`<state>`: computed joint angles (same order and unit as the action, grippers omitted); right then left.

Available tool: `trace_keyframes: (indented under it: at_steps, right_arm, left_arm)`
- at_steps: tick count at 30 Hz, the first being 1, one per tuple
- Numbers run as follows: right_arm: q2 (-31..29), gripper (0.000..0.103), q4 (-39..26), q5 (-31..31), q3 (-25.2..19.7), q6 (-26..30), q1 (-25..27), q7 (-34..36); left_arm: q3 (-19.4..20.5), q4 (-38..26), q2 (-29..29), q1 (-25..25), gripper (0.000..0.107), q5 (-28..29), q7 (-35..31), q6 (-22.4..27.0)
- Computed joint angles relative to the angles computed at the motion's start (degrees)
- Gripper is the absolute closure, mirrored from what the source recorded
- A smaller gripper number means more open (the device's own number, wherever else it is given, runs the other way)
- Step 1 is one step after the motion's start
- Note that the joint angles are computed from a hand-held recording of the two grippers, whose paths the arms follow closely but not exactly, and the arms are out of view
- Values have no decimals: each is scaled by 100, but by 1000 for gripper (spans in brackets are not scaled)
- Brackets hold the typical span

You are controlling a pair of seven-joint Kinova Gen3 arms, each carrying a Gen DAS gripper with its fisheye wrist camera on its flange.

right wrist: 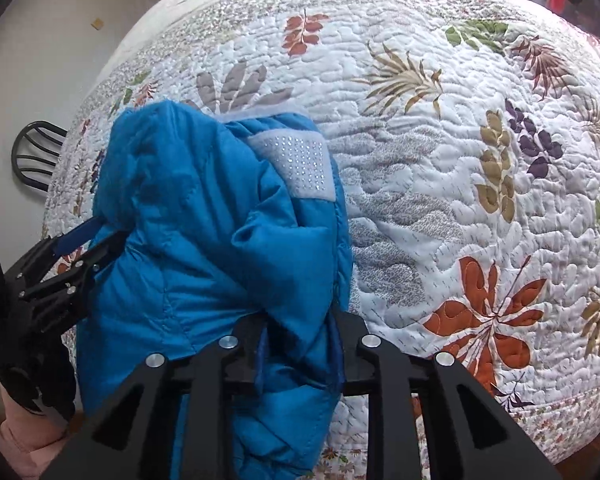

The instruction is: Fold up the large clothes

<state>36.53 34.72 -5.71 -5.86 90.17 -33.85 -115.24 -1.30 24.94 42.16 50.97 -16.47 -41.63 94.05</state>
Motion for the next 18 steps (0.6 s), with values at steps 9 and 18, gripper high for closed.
trace_keyframes:
  at_steps: [9,18]
  right_arm:
    - [-293,73,-761,331,-92,400,-537,770]
    - [-250,76,-250,239,-7,395,-813,828]
  left_arm:
    - [-3,595,-645,518,46,-358,748,-46]
    - [205,831,-760,721,46,-436,1083,-124]
